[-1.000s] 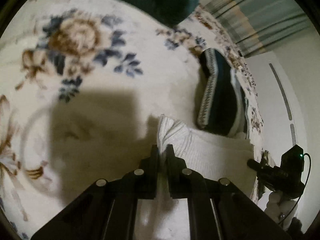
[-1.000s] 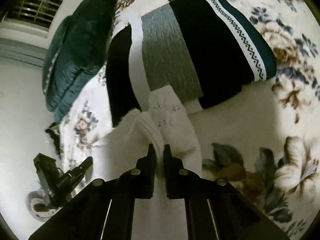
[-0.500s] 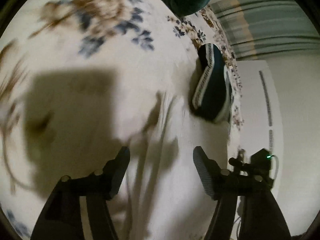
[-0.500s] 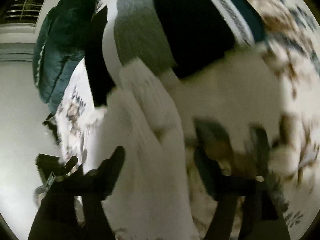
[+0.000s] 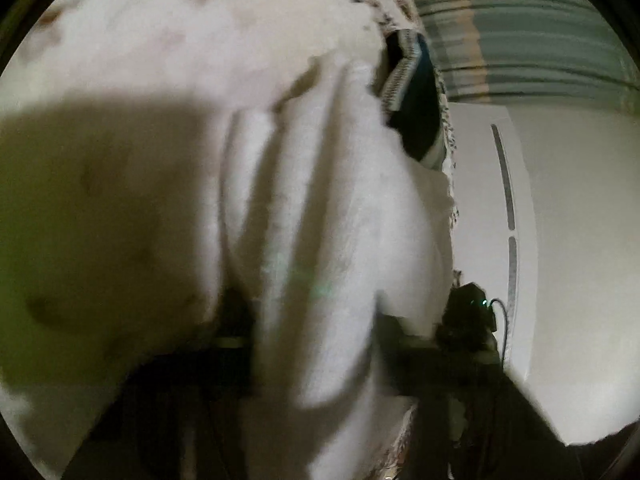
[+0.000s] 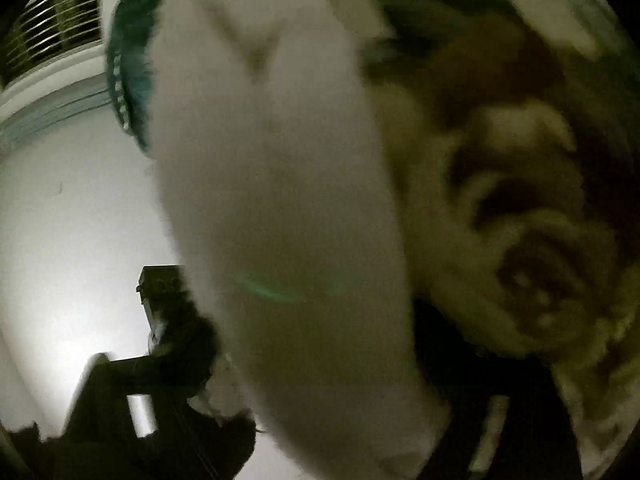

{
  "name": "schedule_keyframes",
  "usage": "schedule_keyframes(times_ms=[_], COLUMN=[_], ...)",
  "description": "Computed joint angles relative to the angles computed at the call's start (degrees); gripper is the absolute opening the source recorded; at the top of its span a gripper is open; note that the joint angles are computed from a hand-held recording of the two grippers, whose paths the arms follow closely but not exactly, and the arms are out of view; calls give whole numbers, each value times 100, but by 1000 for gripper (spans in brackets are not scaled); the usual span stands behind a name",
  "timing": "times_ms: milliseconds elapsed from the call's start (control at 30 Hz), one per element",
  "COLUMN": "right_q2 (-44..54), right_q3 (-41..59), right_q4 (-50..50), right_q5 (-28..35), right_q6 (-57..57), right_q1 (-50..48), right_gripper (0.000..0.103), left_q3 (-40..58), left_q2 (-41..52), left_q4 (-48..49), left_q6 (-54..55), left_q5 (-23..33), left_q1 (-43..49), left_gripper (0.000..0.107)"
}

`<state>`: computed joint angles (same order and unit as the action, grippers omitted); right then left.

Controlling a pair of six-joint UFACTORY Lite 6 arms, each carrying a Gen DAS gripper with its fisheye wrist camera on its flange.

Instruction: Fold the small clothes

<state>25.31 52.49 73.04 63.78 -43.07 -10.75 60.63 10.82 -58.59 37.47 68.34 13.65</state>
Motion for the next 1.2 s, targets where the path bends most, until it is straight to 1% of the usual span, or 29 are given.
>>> schedule_keyframes(times_ms=[33,67,100,167,333,367,433,467,500,533,633,700,733,767,833,900,933,967,1000,1033,1067,1100,1133,1167,1200], right_q2=[-171,-550,-848,-1435,-2794,-3126,-3467,-3470,-3374,-3272,-3424,-3799,-4018,-4068,-3833,-3147,-2849,-2592,-2360,-2239,-2123,-1997,-1900,-1955,-1896], right_q3=[-76,-290,-438,-733,-1906,-2241,-2704,-2821,-2857,-2845,-2475,-2068,-1843,-1456,-899,-206,39,283,479,627,797,961,1197,1261,1351], right_q4=[-47,-33,-67,-294,-799,-929,-1228,-1355,-1557,-1674,-2018,-2550,-2844,-3191,-3236,-3129,-3014,-2887,-2840,-2796,-2931,-3014,-3092,-3136,-3133], right_q5=[-121,-291,-329,-266,312,326,215,115,68,59,119,50,-122,-171,-195,-131,-225,-401,-565,-769,-919,-1101,-1144,-1197,-1350], right_q6=[78,121,166,397,845,999,1247,1344,1440,1465,1753,2149,2471,2631,2458,2334,2331,2446,2523,2790,3033,3366,3652,3832,4072], right_q1=[40,80,114,102,-142,-147,-128,-107,-214,-296,-449,-506,-447,-579,-722,-753,-606,-294,-41,344,489,780,934,943,1149], right_gripper=[54,50,48,46,46,46,53,63,68,68,69,69,69,69,69,69,69,69,64,54,27,11,11,11,10], left_q3=[-55,-93,-124,-123,-658,-729,-1053,-1142,-1172,-1135,-752,-411,-284,-14,622,1568,1814,1819,1981,2101,2006,1962,1736,1651,1648], left_q2=[-209,-432,-558,-795,-1791,-1822,-1984,-1958,-1944,-1922,-1922,-1879,-1829,-1575,-843,201,523,605,745,810,648,568,266,68,-14], left_q4=[67,204,290,433,1138,1201,1477,1618,1639,1560,1543,1422,1377,1280,1212,1224,1162,1339,1406,1552,1690,1639,1578,1478,1457], left_q6=[-15,-102,-162,-341,-769,-854,-958,-1057,-1096,-1106,-1290,-1282,-1257,-1261,-1447,-1558,-1399,-1479,-1530,-1589,-1548,-1496,-1400,-1335,-1280], left_q5=[-75,-24,61,326,1242,1212,1227,1165,1160,1211,1251,1201,1095,869,336,-158,-409,-420,-551,-625,-647,-723,-713,-596,-504], left_q1=[-1,33,88,209,671,600,593,575,635,765,997,1146,1112,904,294,-408,-644,-641,-768,-873,-906,-912,-777,-552,-401], left_gripper=[27,26,26,26,26,28,35,38,39,39,48,64,66,67,67,67,67,62,28,5,7,6,6,6,6])
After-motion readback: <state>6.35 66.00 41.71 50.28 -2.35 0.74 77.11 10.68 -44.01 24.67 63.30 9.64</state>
